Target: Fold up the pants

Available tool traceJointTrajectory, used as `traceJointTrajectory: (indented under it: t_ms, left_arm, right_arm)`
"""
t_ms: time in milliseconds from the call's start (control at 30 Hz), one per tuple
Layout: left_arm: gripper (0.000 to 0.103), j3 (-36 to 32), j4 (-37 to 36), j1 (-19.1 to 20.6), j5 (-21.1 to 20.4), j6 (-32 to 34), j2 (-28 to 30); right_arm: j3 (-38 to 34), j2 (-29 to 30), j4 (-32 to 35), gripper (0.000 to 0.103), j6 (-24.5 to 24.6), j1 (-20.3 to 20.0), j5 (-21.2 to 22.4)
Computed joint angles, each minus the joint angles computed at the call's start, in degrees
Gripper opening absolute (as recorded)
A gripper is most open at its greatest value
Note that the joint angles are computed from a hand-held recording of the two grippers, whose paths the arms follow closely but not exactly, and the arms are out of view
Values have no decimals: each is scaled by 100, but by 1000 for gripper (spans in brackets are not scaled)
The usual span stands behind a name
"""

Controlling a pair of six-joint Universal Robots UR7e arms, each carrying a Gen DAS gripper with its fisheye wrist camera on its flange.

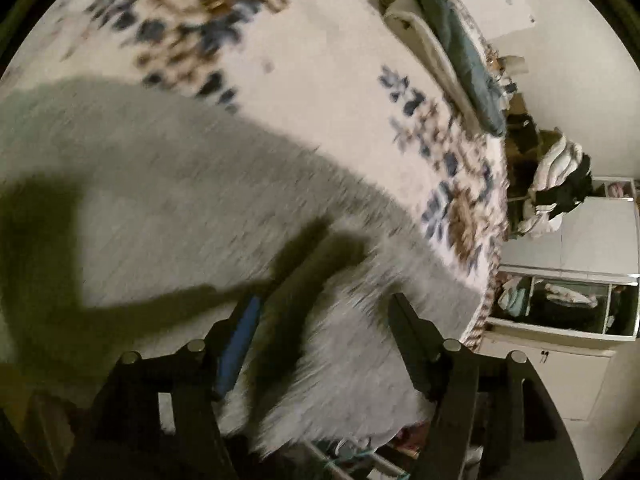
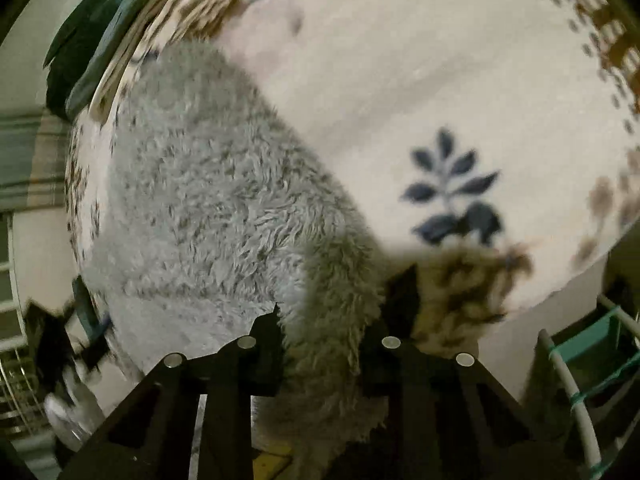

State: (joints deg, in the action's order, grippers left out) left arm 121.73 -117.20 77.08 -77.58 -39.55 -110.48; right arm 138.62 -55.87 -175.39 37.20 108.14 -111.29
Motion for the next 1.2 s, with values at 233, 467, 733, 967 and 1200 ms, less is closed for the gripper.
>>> traceJointTrajectory:
  t_ms: [233,467,733,967,1200]
  left_arm:
    - [63,623,826,-784,591,-365,-419]
    - [4,922,618,-1606,1324,-86,-736]
    - [4,538,983,-640,1197,38,-679]
    - [55,364,383,-787,957,146,-730]
    - [60,86,341,-1090,1568,707,15]
  right_arm:
    - [-245,29,529,27,125,195,-334]
    - [-560,249,924,27,218,248,-494]
    - [-799,352,1510,45,360,476,-464]
    - [-1423,142,2679,56,394,1305,-952]
    - [-3081,1090,3105,63,-1119,1735,-913]
